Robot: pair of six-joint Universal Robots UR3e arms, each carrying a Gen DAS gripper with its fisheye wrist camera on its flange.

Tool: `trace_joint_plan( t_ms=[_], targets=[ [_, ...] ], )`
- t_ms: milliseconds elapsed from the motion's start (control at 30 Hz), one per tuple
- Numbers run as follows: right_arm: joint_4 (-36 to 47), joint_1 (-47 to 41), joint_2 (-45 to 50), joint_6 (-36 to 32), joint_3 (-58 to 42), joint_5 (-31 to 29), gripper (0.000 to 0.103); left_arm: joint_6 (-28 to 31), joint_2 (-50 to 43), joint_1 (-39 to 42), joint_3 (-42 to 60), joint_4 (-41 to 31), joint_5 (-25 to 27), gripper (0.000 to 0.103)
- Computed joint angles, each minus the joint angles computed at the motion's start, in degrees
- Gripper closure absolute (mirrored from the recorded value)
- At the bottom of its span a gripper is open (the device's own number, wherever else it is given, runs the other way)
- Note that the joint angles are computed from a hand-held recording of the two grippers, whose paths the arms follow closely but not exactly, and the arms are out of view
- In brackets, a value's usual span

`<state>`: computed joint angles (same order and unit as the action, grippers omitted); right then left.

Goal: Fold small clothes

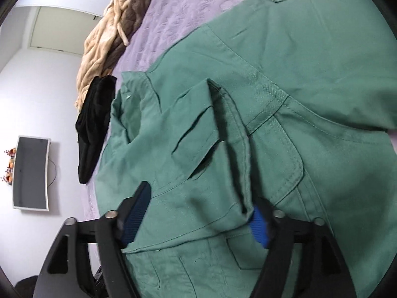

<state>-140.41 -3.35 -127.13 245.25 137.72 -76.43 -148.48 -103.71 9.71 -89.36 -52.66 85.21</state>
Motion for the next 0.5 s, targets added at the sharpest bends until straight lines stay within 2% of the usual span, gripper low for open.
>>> trace_joint_plan(
  t_ms=[100,133,167,200,267,400,467,500],
  targets=[
    [3.2,0.1,0.4,-1.2,-1.4,-0.9,0.025,4.3,4.9,1.8,-2.5,-1.4,0.5,0.025],
    [4.9,-1.2,0.0,-2.6,-1.5,-0.5,0.031,5.1,6.2,2.1,-3.4,-0.9,0.9,0.025],
    [8.3,-0.9,0.0,-3.5,-3.1,-1.5,0.045,5.8,7.2,2.3,-3.8,-0.4,1.0,0.025],
    [11.3,-0.5,2.3,-6.0,-5.7,-2.4,0.094,5.6,7.4,2.3,-3.2,-0.2,0.7,0.025],
    [13.5,0.4,5.0,-10.3,-9.5,-4.1,0.095,3.4,5.3,1.5,0.9,-1.4,-0.7,0.025],
    [16.1,5.0,9.9,-19.4,-18.5,-11.3,0.096,-3.5,-5.7,-3.7,14.8,-2.9,-3.0,0.025],
    [16.7,5.0,10.7,-22.6,-20.3,-12.5,0.096,-5.8,-10.8,-6.5,19.7,-1.6,-2.0,0.025],
    [17.3,4.6,10.8,-24.1,-20.5,-13.0,0.096,-6.8,-14.8,-8.1,24.6,-3.2,-0.5,0.025]
  ],
)
